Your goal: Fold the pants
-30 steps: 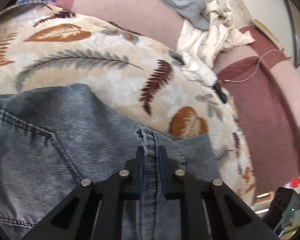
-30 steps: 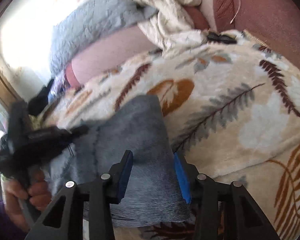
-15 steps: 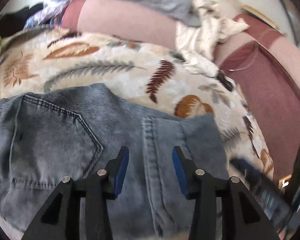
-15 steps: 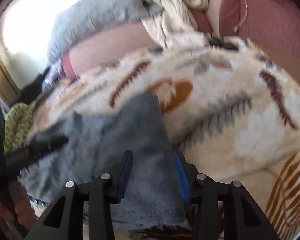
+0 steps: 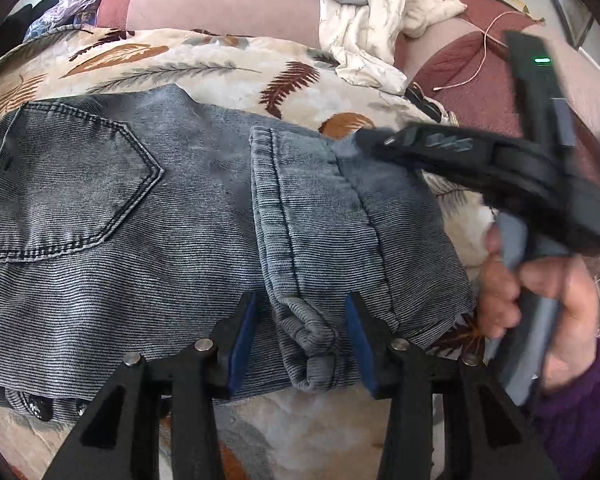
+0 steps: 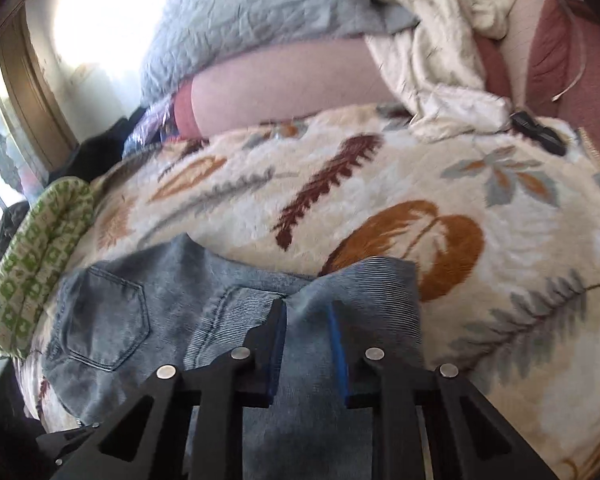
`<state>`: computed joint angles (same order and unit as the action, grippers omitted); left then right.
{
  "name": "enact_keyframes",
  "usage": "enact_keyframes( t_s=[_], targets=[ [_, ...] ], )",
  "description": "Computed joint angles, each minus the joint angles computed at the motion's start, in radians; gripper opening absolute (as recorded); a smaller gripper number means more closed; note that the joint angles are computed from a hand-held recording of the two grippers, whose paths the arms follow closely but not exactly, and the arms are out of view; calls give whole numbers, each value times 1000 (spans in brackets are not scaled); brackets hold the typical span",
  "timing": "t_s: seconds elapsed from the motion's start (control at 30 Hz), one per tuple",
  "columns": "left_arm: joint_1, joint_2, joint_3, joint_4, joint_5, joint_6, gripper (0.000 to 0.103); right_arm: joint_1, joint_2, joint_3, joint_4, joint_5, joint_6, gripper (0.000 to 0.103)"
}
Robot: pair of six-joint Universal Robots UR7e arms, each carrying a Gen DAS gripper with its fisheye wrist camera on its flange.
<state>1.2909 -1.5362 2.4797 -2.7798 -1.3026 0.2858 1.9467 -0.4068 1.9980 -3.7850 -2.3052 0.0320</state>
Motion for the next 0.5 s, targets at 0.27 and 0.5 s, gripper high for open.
enact_keyframes(
  t_s=[0.27,0.5],
  targets=[
    [9,-2,17,-42,-6,39,46,-25,57,-75,135,-93,5,21],
    [23,-172,78,-143,5,112,46,23,82,-73,-18,-105,-82,24]
  ],
)
